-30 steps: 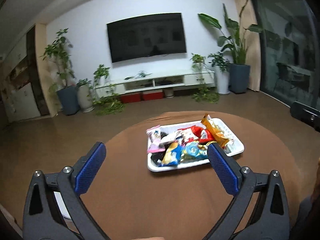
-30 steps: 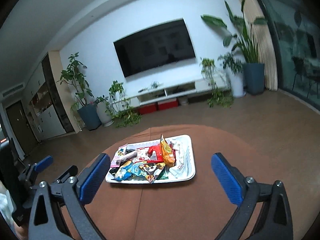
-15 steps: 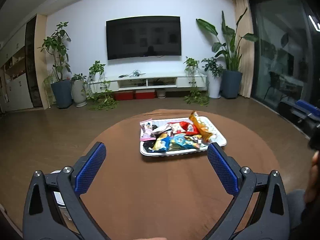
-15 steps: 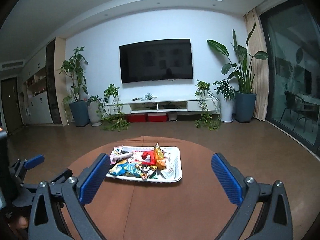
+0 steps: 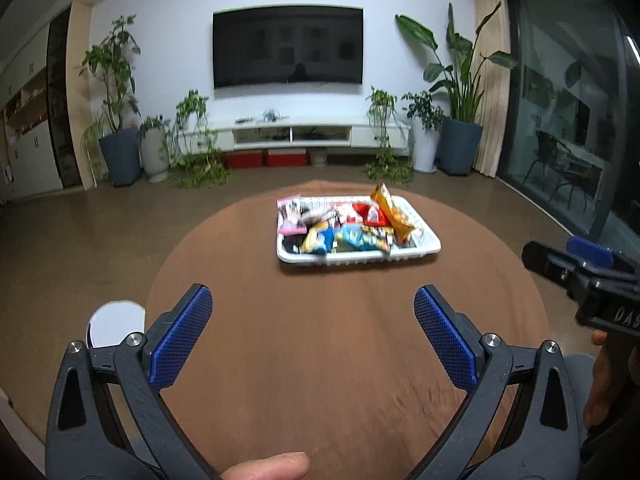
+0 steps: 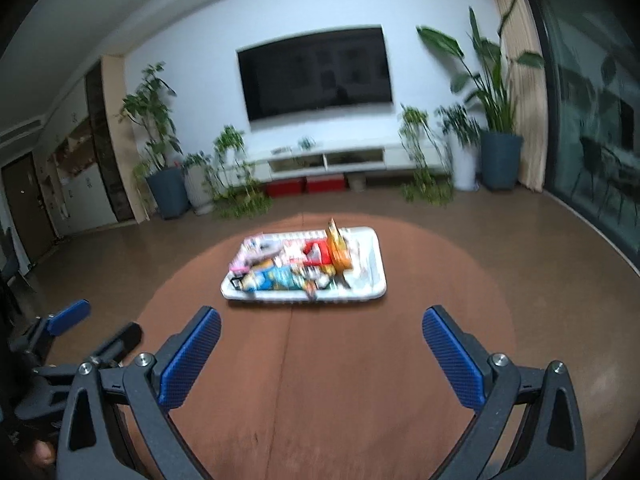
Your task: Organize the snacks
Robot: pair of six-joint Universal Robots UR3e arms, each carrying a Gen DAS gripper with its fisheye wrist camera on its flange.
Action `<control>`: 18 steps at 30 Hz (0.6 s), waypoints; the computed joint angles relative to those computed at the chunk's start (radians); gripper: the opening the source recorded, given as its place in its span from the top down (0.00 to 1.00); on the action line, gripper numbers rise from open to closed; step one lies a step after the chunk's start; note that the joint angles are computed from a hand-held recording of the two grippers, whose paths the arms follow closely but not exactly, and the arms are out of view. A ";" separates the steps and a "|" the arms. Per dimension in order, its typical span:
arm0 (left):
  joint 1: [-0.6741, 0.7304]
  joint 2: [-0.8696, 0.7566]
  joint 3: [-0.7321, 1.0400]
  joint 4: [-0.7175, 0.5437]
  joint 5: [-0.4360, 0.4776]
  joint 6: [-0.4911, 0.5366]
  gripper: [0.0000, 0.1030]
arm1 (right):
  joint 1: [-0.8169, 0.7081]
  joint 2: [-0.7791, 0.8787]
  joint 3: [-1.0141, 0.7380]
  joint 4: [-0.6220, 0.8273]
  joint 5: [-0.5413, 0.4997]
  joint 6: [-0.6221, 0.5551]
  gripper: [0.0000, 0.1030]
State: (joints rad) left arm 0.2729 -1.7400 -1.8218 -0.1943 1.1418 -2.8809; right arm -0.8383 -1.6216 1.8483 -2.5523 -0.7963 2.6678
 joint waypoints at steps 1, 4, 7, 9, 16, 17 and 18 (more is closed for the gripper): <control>0.001 0.000 -0.002 -0.012 0.004 0.000 0.00 | 0.001 -0.012 0.020 0.002 -0.013 -0.007 0.00; 0.010 0.012 -0.019 -0.046 0.004 0.000 0.00 | 0.001 -0.062 0.085 -0.003 -0.046 -0.033 0.00; 0.016 0.015 -0.019 -0.086 -0.002 -0.003 0.00 | 0.004 -0.100 0.125 -0.014 -0.086 -0.036 0.00; 0.014 0.020 -0.019 -0.119 0.004 0.002 0.00 | 0.002 -0.117 0.134 -0.006 -0.097 -0.026 0.00; -0.007 0.017 0.002 -0.167 0.054 -0.014 0.00 | -0.004 -0.172 0.158 -0.019 -0.108 -0.001 0.00; -0.009 0.017 0.001 -0.167 0.062 -0.016 0.00 | -0.004 -0.178 0.164 -0.021 -0.110 -0.002 0.00; -0.012 0.016 0.005 -0.172 0.069 -0.018 0.00 | -0.003 -0.185 0.170 -0.020 -0.112 -0.006 0.00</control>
State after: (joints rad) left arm 0.2612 -1.7239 -1.8168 -0.3666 1.2106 -2.8988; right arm -0.8413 -1.8071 2.0181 -2.5722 -0.9079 2.6619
